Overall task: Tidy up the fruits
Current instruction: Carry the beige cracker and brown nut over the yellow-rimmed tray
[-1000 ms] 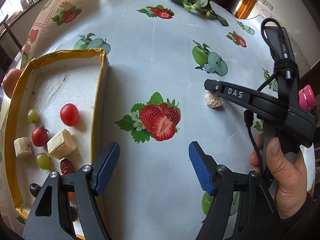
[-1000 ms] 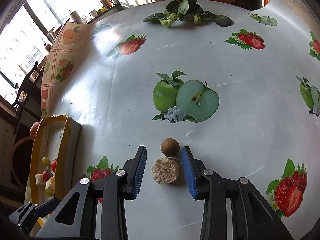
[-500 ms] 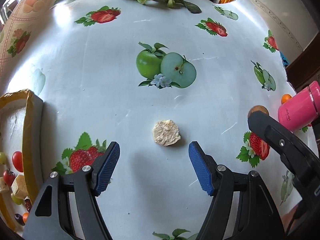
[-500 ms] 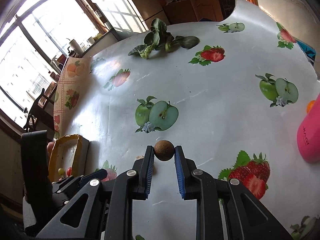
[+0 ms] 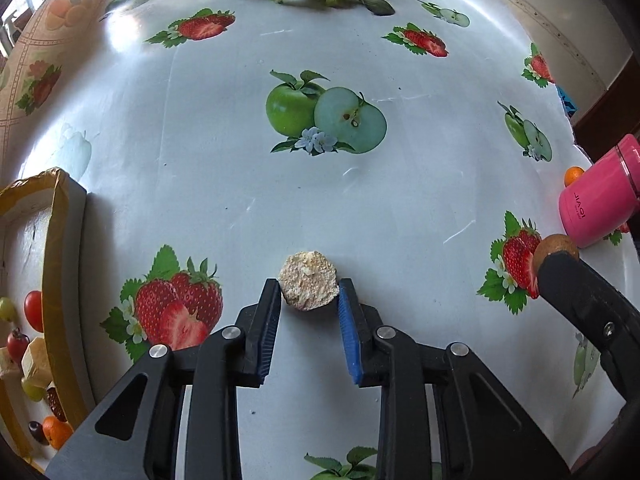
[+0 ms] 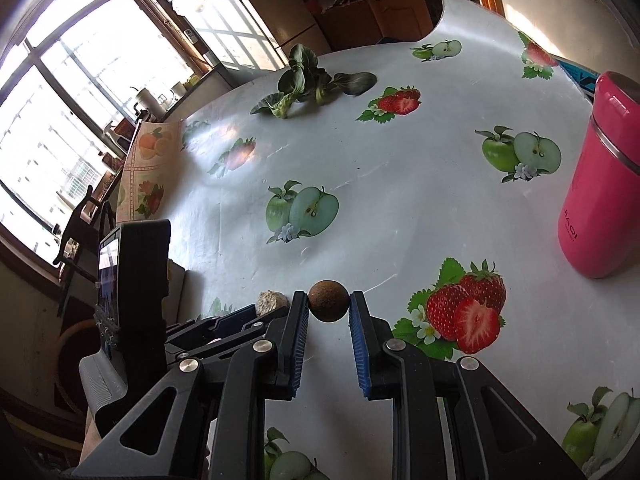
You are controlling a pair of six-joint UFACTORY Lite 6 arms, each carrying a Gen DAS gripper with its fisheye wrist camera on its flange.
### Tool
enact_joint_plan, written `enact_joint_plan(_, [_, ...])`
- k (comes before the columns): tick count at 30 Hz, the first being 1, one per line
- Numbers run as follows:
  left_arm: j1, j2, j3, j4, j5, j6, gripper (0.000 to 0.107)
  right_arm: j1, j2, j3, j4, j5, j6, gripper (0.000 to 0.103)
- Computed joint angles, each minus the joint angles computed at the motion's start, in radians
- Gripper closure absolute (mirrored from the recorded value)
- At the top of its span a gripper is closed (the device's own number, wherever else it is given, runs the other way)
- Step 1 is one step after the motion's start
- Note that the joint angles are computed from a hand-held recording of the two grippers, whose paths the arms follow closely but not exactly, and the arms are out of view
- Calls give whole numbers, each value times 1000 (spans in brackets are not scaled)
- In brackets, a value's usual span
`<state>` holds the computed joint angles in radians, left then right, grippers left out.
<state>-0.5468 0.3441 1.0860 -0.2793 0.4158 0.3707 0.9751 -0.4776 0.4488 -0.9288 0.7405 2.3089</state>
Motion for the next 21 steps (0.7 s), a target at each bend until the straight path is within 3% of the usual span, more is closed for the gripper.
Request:
enact_joint_plan(12, [147,-237,-175,-59,36,121,81,132,187,172,-11,40,53,82])
enact_joint_plan(21, [287,-346,-198,-107,104,235,81,190,349,346,-2,59,16,82])
